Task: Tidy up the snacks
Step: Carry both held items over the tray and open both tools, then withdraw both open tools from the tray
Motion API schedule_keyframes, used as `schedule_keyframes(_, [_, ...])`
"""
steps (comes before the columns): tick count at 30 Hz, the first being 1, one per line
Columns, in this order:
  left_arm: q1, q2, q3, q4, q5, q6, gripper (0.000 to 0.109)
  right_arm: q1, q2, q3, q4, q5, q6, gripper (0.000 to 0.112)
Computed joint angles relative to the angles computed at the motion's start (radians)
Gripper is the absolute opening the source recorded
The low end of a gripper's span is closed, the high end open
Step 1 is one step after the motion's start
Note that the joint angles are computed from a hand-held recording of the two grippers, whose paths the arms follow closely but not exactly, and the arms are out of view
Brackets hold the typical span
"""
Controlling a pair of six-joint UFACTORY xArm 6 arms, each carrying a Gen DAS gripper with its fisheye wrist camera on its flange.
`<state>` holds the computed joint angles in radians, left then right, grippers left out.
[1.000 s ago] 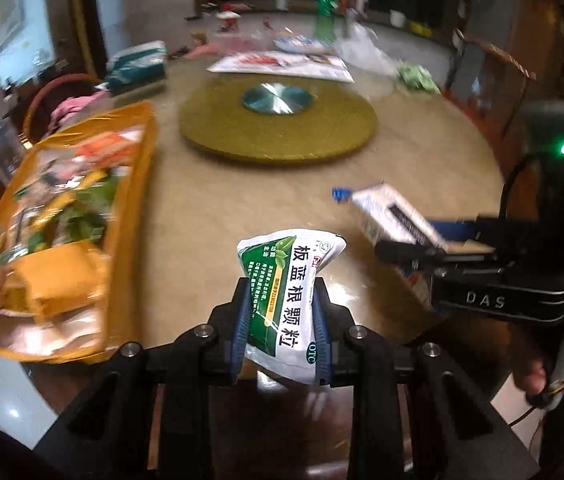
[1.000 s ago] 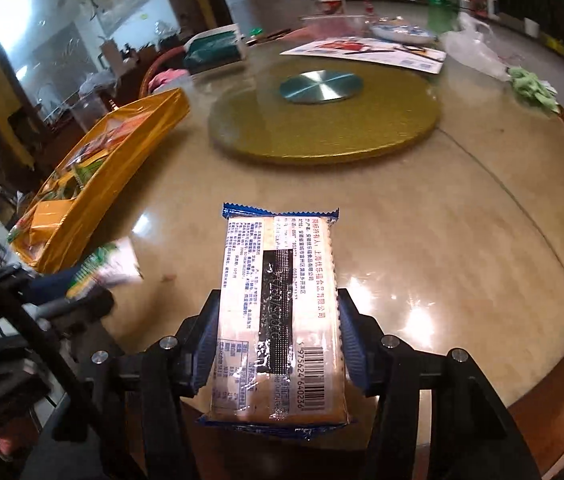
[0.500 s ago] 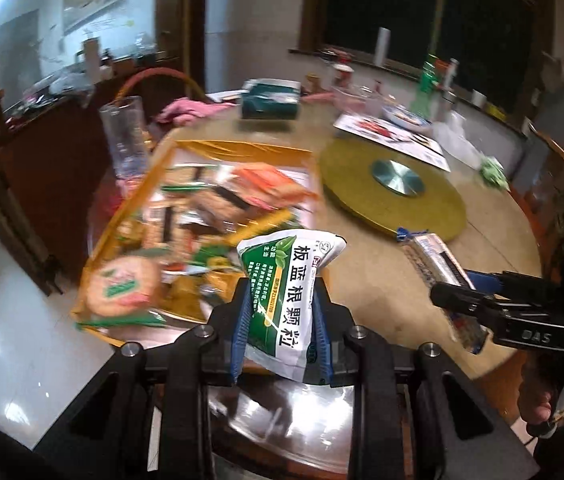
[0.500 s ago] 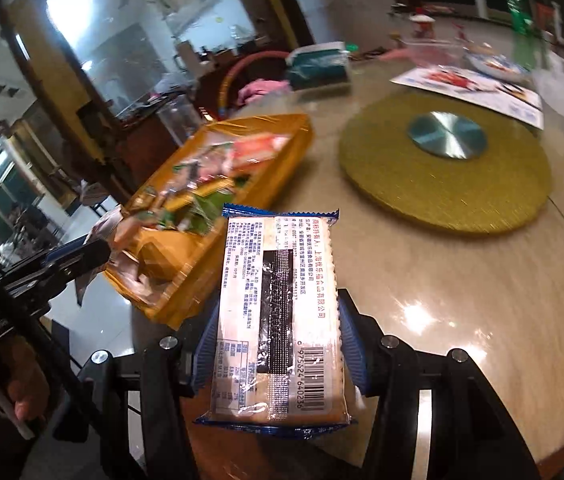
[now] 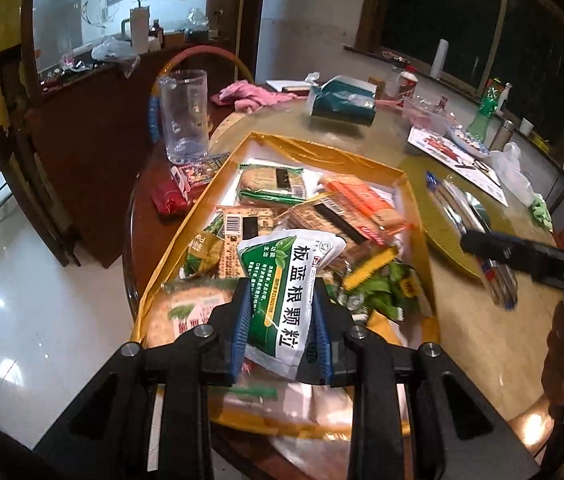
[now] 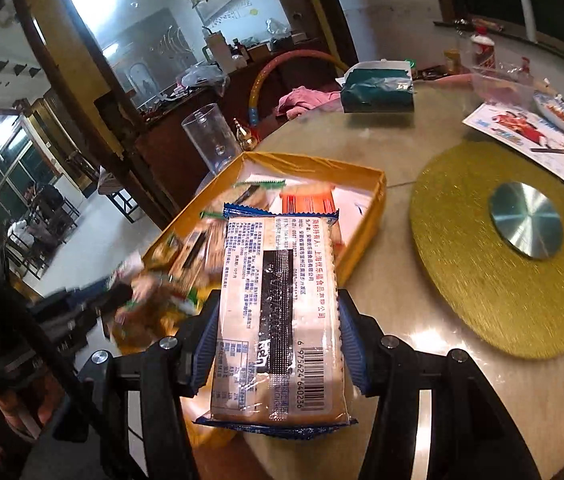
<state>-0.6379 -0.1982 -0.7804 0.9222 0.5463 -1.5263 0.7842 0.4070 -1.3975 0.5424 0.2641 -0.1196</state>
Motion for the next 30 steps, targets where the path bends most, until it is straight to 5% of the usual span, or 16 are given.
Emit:
schedule_keyframes(11, [0.092,0.129,-0.09,-0.063,-0.041,0.108,0.031,-0.078,0.438,-0.643,-0.217,0.31,0.235,0.054])
schedule_keyframes(15, [0.11,0.154,-0.105,-0.074,-0.04,0.113,0.032,-0.083,0.51,-0.733,-0.207,0.344,0.237,0.055])
schedule_keyframes(17, [0.106,0.17,-0.119,-0.072,-0.023,0.12,0.034,-0.083,0.51,-0.721,-0.166,0.325,0.21,0.058])
schedule_keyframes(22, [0.092,0.185,-0.135,-0.037,0.02,0.091,0.059,-0.072,0.435,-0.6,-0.188,0.233,0.229,0.064])
schedule_keyframes(24, [0.077,0.159,-0.119,0.009,0.046,0.03,0.063,-0.06,0.336,-0.438,-0.219,0.107,0.291,0.08])
schedule_keyframes(27, [0.064,0.097,-0.066,0.075,0.014,-0.053,0.077,-0.028,0.198,-0.235,-0.184,-0.007,0.246,0.082])
schedule_keyframes(30, [0.007,0.042,-0.039,0.131,0.071,-0.114,0.082,0.014,0.063,-0.043,-0.102,-0.099,0.161,0.082])
